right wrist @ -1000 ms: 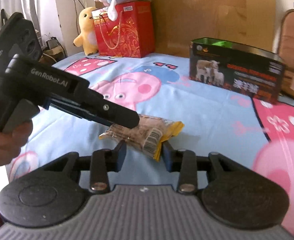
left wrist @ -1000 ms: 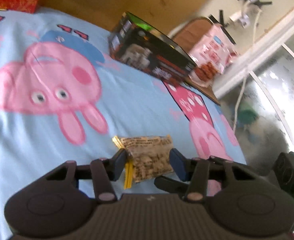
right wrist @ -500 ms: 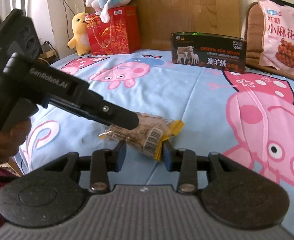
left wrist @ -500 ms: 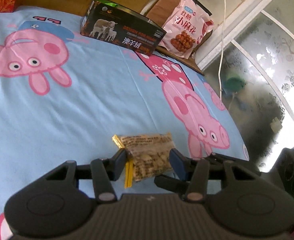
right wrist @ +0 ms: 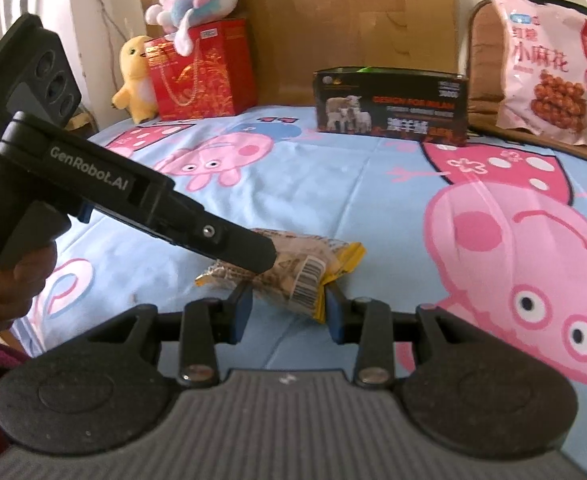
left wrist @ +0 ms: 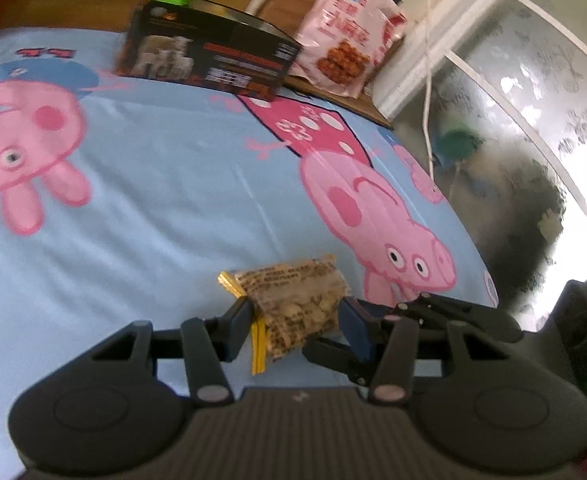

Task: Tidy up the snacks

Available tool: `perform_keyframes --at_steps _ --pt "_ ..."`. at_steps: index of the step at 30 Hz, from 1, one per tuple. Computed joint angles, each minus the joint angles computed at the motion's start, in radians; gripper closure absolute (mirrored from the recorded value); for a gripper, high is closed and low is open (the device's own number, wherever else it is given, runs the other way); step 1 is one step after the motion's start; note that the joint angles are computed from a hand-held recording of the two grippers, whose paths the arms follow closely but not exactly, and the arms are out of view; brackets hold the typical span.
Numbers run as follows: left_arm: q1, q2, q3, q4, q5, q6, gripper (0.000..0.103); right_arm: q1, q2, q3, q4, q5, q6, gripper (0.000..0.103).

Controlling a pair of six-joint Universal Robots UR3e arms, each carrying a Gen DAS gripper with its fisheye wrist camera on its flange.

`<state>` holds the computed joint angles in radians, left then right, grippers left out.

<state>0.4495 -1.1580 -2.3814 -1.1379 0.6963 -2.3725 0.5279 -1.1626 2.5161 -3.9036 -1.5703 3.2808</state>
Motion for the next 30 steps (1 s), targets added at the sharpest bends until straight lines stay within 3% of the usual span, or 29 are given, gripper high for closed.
perform_keyframes --at_steps 6,10,16,19,24,27,30 --pt "-0.157 -0.135 0.033 0.200 0.008 -0.084 0.054 0.028 -0.006 0.070 -0.066 -0.129 0.103 0.062" --pt "-0.197 -0.174 0.055 0.237 0.009 -0.105 0.054 0.037 -0.012 0.091 -0.080 -0.177 0.135 0.062" --pt "-0.154 -0.191 0.154 0.262 -0.054 -0.124 0.054 -0.034 -0.039 0.012 -0.053 -0.113 0.049 0.062" --pt "-0.156 -0.284 0.245 0.426 -0.071 -0.221 0.054 -0.100 -0.028 -0.132 -0.007 -0.044 -0.033 0.062" --pt "-0.234 -0.624 0.586 0.734 0.018 -0.493 0.054 -0.178 0.114 -0.501 0.118 0.027 -0.132 0.062" --pt "-0.269 -0.824 0.842 0.748 0.081 -0.582 0.054 -0.240 0.219 -0.760 0.273 0.103 -0.109 0.062" --pt "-0.295 -0.992 1.082 0.677 0.130 -0.627 0.053 -0.259 0.335 -1.008 0.424 0.110 -0.125 0.062"
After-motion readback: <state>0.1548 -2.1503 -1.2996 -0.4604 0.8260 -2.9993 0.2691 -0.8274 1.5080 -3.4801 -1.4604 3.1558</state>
